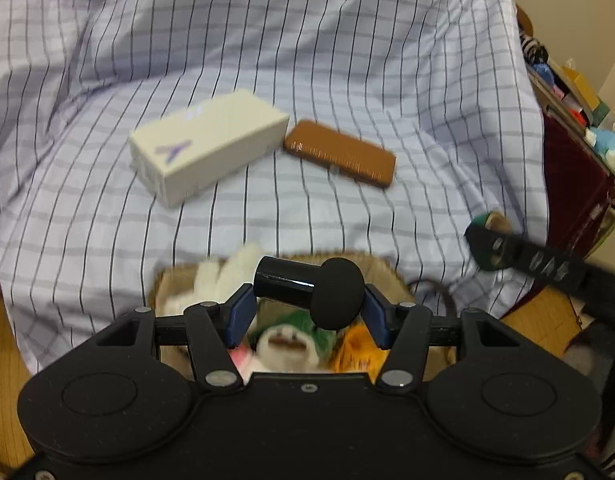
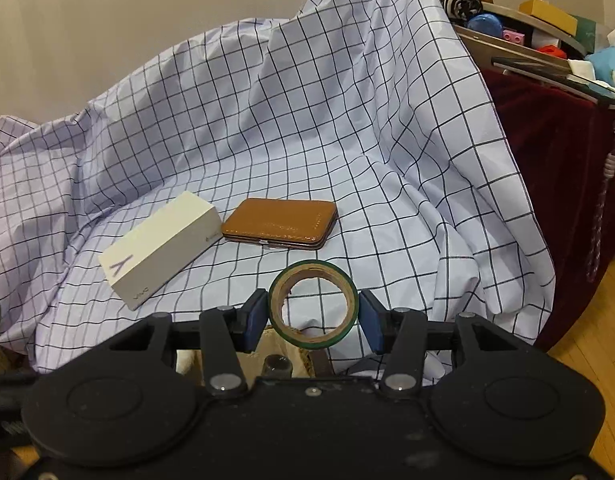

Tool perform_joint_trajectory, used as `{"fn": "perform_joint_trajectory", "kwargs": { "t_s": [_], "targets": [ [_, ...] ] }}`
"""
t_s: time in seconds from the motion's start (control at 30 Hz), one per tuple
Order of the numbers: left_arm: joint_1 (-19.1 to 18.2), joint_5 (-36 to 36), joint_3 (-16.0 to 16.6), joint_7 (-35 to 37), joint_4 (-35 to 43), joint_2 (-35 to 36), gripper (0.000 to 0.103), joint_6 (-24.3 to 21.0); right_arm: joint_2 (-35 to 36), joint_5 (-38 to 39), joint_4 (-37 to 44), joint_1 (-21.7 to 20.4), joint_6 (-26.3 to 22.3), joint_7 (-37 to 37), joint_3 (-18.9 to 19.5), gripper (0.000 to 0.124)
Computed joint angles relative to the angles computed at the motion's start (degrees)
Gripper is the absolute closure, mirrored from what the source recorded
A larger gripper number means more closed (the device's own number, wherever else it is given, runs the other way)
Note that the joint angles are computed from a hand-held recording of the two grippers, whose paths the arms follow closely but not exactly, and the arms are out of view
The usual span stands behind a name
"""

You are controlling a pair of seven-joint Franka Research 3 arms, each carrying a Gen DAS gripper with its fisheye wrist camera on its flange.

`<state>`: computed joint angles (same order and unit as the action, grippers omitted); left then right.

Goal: Organize soft objects
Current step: 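Release the black cap with the left tool while the right tool drops the tape roll in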

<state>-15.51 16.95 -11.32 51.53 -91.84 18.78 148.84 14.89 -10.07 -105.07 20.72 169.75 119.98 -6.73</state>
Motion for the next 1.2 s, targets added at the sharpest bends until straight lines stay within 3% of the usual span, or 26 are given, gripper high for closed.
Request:
{"fn": "perform_joint_trajectory", "kwargs": {
  "t_s": [0.3, 0.53, 0.77, 0.93, 1.03, 1.2],
  "targets": [
    [-1.6, 5.0, 1.2, -8.8, -8.0, -4.5, 0.049, 1.5, -5.4, -4.2, -7.7, 1.4, 4.4, 2.8, -0.5, 0.076],
    [-1.8, 9.5, 1.0, -13.1, -11.3, -6.5, 0.048, 2.3, -6.9, -9.8, -10.0, 1.7, 4.1, 7.6, -0.1, 0.076],
    [-1.8, 14.0, 1.4, -19.2, -14.4, -8.5, 0.037, 3.5, -7.1, -13.1, -10.4, 0.8, 3.2, 10.3, 1.2, 0.076],
    [-2.0, 19.0, 1.7, -26.3, -15.4, -9.8, 0.035, 1.8, -7.3, -12.6, -10.5, 0.0, 3.2, 9.2, 2.4, 0.076],
    [-2.0, 21.6, 1.5, -28.8, -15.4, -10.0, 0.025, 1.0, -7.1, -11.6, -10.5, -0.3, 3.2, 7.6, 3.0, 0.075],
    [-1.9, 24.0, 1.1, -30.8, -15.2, -10.3, 0.024, -0.7, -7.2, -8.5, -10.7, -0.6, 3.5, 3.4, 4.2, 0.075]
  ]
}}
